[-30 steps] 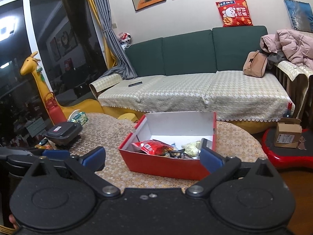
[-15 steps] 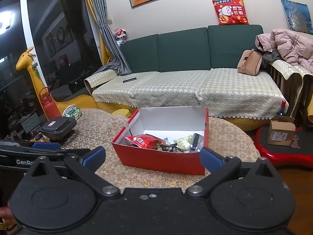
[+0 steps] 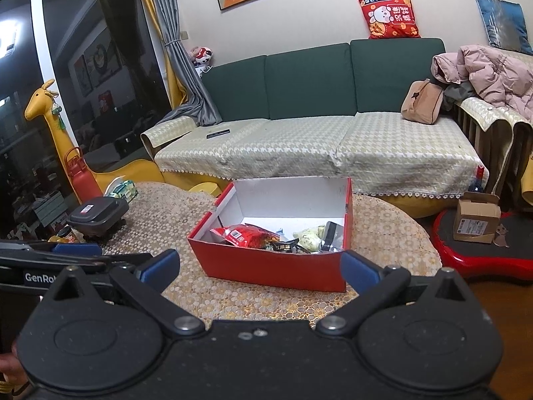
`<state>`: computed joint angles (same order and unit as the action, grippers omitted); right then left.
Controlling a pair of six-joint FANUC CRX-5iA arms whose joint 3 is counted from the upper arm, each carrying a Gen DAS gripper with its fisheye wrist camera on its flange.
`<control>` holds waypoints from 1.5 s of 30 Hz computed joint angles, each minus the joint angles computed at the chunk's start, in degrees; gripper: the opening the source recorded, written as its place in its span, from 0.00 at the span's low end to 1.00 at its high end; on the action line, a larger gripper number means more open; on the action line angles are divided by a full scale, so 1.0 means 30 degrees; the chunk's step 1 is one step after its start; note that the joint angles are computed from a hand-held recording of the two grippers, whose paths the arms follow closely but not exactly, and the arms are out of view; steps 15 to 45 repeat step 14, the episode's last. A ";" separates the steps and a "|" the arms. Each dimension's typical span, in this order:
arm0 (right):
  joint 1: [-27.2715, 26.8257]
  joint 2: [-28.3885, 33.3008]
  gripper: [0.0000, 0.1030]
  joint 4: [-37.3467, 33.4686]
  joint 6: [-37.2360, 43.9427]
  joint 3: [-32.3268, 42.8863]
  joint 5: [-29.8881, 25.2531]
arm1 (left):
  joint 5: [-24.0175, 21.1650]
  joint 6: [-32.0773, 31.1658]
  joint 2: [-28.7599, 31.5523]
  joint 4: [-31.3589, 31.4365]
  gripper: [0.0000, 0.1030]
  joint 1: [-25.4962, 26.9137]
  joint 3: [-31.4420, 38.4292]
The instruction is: Organize snacks
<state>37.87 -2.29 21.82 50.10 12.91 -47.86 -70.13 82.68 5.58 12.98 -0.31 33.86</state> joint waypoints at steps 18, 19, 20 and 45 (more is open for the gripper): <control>-0.0031 0.0169 1.00 -0.0376 0.0060 0.0216 -0.0610 | -0.0050 0.0073 -0.0034 0.0315 0.95 0.0213 -0.0441; -0.0031 0.0169 1.00 -0.0376 0.0060 0.0216 -0.0610 | -0.0050 0.0073 -0.0034 0.0315 0.95 0.0213 -0.0441; -0.0031 0.0169 1.00 -0.0376 0.0060 0.0216 -0.0610 | -0.0050 0.0073 -0.0034 0.0315 0.95 0.0213 -0.0441; -0.0031 0.0169 1.00 -0.0376 0.0060 0.0216 -0.0610 | -0.0050 0.0073 -0.0034 0.0315 0.95 0.0213 -0.0441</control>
